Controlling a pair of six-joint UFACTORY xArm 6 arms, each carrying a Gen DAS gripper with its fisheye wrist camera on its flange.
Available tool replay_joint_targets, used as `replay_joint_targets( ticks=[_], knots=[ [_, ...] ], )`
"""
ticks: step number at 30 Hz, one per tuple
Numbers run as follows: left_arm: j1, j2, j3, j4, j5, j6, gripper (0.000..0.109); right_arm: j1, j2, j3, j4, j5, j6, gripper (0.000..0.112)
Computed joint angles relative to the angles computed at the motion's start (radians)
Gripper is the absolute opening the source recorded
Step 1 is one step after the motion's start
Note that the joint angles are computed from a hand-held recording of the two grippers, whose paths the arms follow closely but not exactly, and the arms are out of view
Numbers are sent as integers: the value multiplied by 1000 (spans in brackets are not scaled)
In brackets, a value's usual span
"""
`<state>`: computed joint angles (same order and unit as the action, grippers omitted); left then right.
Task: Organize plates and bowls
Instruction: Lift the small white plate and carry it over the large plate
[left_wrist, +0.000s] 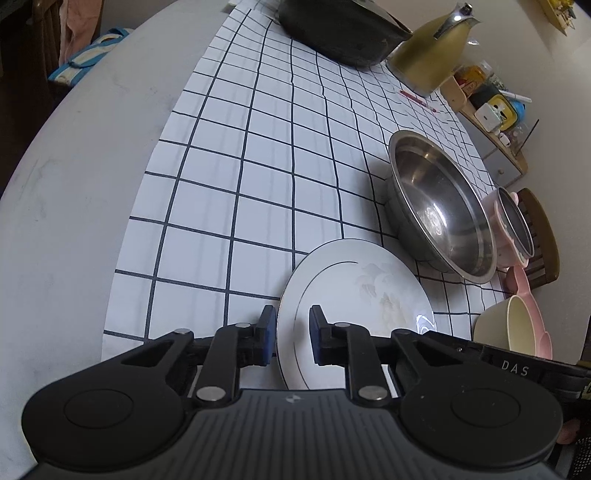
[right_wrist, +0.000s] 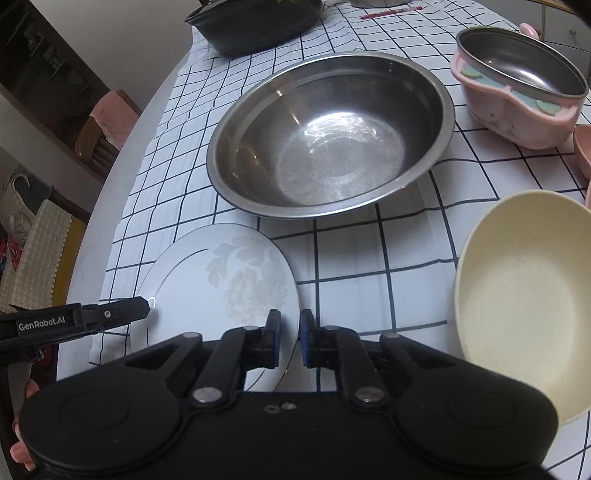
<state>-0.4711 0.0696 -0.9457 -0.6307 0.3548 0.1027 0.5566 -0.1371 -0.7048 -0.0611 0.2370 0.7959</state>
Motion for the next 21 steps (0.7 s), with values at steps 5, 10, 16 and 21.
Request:
replay_joint_targets(
  ticks=[5,10,16,21],
  knots=[
    [2,-8,9,-15,4,15,17,2,-5,2,-30,3,28,10],
    [-2,-28,28,-5,5,8,17,7,-29,26,-37,-3,57,9],
    [-12,-66,58,13,4,5,16,23,-66,41,-64,33,104,9],
    [-16,-105,81,29,15,-10,17,34,-112,70,-91,38,151,8]
  ],
)
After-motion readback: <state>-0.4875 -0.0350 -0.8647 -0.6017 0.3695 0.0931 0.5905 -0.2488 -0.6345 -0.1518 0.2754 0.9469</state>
